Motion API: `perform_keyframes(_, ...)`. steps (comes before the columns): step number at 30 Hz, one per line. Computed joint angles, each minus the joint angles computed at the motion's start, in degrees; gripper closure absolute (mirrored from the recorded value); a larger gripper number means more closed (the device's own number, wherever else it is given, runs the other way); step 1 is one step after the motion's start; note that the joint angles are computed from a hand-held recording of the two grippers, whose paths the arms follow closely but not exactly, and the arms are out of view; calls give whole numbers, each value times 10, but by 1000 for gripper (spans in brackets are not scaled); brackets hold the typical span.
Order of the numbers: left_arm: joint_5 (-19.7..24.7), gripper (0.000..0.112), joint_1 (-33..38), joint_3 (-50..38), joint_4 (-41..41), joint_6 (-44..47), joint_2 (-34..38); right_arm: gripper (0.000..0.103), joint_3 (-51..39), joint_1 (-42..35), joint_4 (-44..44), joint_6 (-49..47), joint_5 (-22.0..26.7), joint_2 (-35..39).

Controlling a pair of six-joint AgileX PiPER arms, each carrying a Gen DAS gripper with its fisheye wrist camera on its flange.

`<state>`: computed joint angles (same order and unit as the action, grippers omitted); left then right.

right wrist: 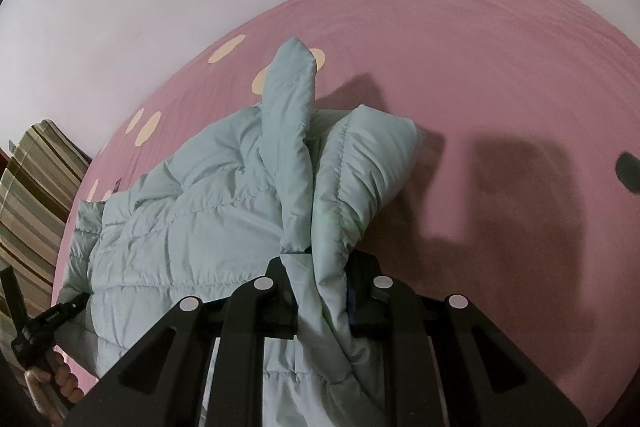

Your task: Fold large clothes

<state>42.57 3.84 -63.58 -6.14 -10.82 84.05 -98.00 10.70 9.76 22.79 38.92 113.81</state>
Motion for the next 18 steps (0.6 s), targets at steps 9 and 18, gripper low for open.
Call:
perform_keyframes(9, -1, 104, 3, 44, -3, 3, -43, 88, 4, -2, 4, -7, 1, -3)
perform_keyframes(18, -23, 103, 6, 70, -7, 11, -44, 87, -36, 3, -5, 0, 22, 22)
